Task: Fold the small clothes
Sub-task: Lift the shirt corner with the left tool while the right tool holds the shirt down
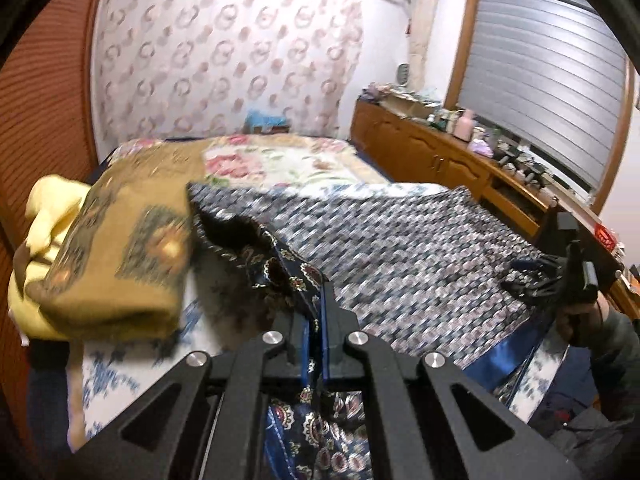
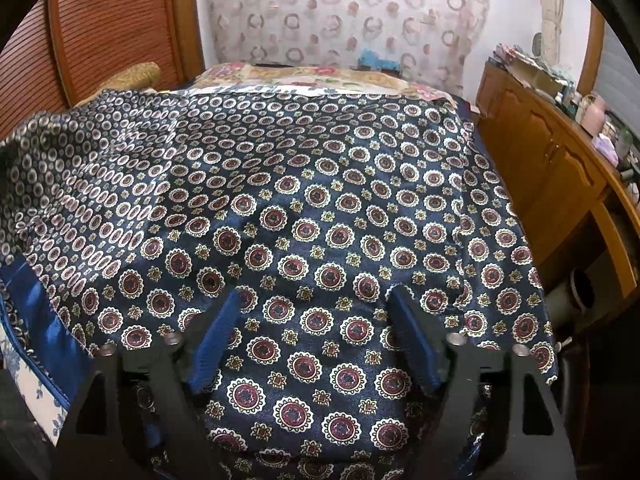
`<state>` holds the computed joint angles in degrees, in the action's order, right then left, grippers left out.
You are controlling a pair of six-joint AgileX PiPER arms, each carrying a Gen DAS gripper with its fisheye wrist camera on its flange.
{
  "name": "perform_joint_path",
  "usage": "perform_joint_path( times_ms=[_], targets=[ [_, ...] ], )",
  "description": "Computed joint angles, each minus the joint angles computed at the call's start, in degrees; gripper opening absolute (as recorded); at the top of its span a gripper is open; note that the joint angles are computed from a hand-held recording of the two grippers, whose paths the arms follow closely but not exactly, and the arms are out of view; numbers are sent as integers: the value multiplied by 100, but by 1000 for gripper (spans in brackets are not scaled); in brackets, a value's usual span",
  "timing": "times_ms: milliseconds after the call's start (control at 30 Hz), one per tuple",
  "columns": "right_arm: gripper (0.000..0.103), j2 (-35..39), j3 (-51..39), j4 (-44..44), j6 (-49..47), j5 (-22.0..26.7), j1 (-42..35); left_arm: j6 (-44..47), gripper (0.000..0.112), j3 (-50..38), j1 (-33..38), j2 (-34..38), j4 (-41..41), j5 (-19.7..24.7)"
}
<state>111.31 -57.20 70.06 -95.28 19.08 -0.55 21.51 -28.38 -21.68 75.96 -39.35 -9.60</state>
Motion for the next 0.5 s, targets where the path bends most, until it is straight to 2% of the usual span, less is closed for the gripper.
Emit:
perform_joint_path(
  times_ms=[200,333,500],
  targets=[
    [90,7,30,-50,59,-25,40,630,0,-564,-352,289,-565,54],
    [94,36,1,-167,200,-75,93,1515,0,-910,-589,444,-1425,90],
    [93,-67,83,-275,254,-18,51,2856,0,-1478,-789,772,-2650,244]
  ],
)
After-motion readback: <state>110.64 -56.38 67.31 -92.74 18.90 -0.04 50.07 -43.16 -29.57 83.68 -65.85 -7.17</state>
